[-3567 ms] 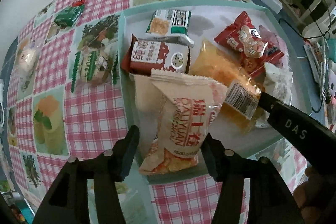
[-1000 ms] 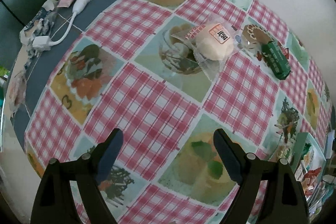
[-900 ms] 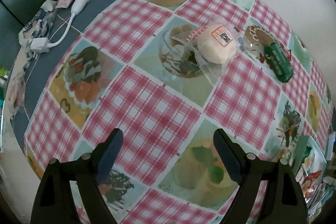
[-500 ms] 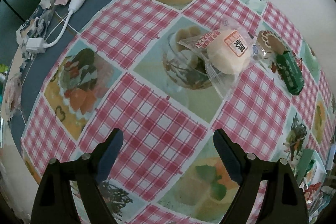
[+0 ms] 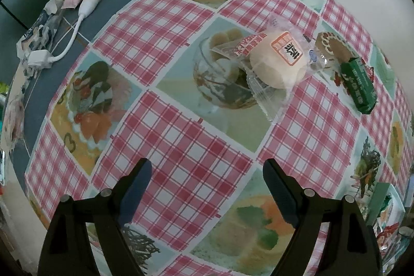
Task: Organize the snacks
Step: 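Withdraw both tools from the tray back over the remaining snacks, then grasp the clear-wrapped bun with the left gripper while the right grasps the green cookie packet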
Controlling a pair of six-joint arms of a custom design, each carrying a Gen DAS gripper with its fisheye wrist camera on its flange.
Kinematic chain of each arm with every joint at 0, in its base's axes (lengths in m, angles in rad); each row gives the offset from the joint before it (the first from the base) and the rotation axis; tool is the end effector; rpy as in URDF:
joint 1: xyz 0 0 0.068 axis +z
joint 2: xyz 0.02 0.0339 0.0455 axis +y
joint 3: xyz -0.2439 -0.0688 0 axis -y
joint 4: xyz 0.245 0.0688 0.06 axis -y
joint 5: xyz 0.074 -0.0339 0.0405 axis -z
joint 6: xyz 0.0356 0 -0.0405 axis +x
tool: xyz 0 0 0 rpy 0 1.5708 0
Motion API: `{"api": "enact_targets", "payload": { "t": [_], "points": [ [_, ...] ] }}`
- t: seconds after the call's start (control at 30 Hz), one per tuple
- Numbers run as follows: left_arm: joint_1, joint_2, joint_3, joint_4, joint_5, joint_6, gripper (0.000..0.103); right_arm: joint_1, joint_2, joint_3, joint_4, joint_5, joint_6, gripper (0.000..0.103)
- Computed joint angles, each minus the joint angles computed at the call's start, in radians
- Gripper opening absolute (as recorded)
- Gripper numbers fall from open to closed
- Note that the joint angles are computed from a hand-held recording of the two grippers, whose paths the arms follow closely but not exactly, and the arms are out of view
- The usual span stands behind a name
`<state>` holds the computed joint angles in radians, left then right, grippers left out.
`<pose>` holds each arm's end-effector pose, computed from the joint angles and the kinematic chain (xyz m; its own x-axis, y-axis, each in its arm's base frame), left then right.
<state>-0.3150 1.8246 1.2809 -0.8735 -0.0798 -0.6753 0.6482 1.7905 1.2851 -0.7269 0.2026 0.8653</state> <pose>0.3229 -0.1022 0.1660 -0.9192 -0.3559 -0.1687 -0.3554 0.9341 -0.0342 0.2855 0.2073 0.1827 -0.8972 0.2559 -0.3598 0.2235 0.9660 0.1297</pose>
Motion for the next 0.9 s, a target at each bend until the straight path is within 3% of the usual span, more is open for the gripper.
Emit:
{"api": "enact_targets", "payload": {
  "t": [0.37,0.47,0.57,0.77,0.9],
  "points": [
    [0.085,-0.012,0.014,0.023,0.011,0.081,0.088,-0.031,0.034,-0.001,0.088,-0.048,-0.033,0.099],
    [0.117,-0.008,0.031,0.03,0.013,0.108,0.088,-0.028,0.064,0.026,0.063,-0.026,-0.042,0.091],
    [0.154,-0.001,0.052,0.043,0.025,0.147,0.088,-0.024,0.097,0.054,0.04,-0.025,-0.068,0.088],
    [0.203,-0.001,0.075,0.067,0.054,0.193,0.088,0.003,0.178,0.153,-0.048,-0.03,-0.195,0.089],
    [0.213,0.018,0.112,0.072,0.079,0.218,0.088,0.022,0.209,0.187,-0.083,0.002,-0.214,0.088]
  ]
}}
